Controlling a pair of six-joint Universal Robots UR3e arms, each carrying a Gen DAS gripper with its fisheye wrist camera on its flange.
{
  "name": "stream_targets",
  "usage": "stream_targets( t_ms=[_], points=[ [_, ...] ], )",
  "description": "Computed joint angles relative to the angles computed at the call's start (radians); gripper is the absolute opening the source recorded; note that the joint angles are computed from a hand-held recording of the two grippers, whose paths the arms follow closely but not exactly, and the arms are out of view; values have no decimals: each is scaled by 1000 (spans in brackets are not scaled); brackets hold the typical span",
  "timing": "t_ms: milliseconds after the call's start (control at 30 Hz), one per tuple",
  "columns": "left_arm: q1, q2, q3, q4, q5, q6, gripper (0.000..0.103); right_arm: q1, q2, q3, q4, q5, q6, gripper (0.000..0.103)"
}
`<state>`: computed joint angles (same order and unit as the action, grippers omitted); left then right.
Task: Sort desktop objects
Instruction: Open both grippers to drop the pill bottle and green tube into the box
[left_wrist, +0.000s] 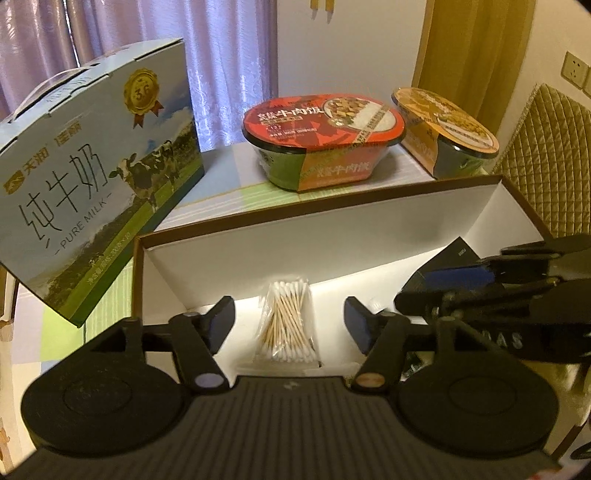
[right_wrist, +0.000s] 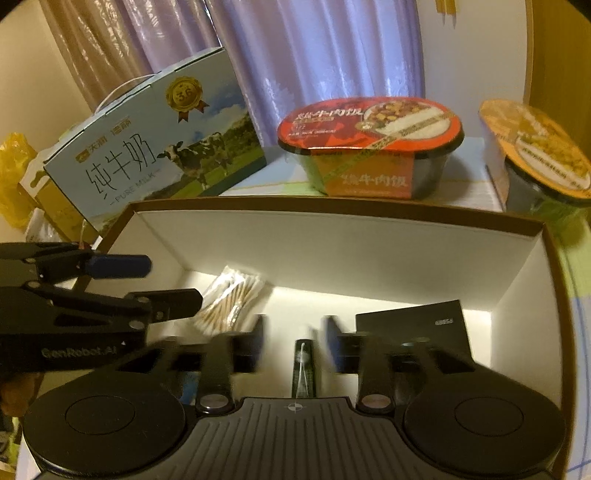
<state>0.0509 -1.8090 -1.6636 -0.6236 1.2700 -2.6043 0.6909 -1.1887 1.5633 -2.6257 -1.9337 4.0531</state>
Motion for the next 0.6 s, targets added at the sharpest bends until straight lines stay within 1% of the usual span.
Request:
stream_targets(
  t_ms=[33,67,100,133,167,233,267,300,333,433,500,533,600],
  points=[
    [1,7,-5,5,2,-3,64,7,-3,-4,12,-11,1,52],
    [5,14,-10,4,-2,0,67,11,-8,-2,17,-16,-3,53],
    [8,22,-15,2,-5,3,69,15,-16,-1,26,-19,-6,56],
    [10,30,-20,1,-4,4,69,20,-23,-3,44,-22,-10,63],
    [11,39,-27,3,-3,5,71,27,-30,-8,66,-26,-12,68],
    [15,57,-45,4,-5,9,74,51,-36,-30,125,-61,-12,83],
    [18,67,-52,3,-5,7,76,66,-35,-49,166,-84,-9,87],
    [19,74,-59,3,-3,3,78,79,-33,-70,208,-103,-4,93],
    [20,81,-66,2,-2,-2,78,92,-33,-85,244,-118,1,96],
    [20,99,-78,-9,15,-19,78,114,-38,-99,293,-134,23,101],
    [18,114,-89,-15,29,-28,79,126,-46,-100,312,-143,47,101],
    [19,123,-96,-19,31,-31,80,133,-50,-100,319,-149,60,101],
    [20,145,-112,-23,37,-39,86,144,-58,-99,332,-160,88,101]
  ],
)
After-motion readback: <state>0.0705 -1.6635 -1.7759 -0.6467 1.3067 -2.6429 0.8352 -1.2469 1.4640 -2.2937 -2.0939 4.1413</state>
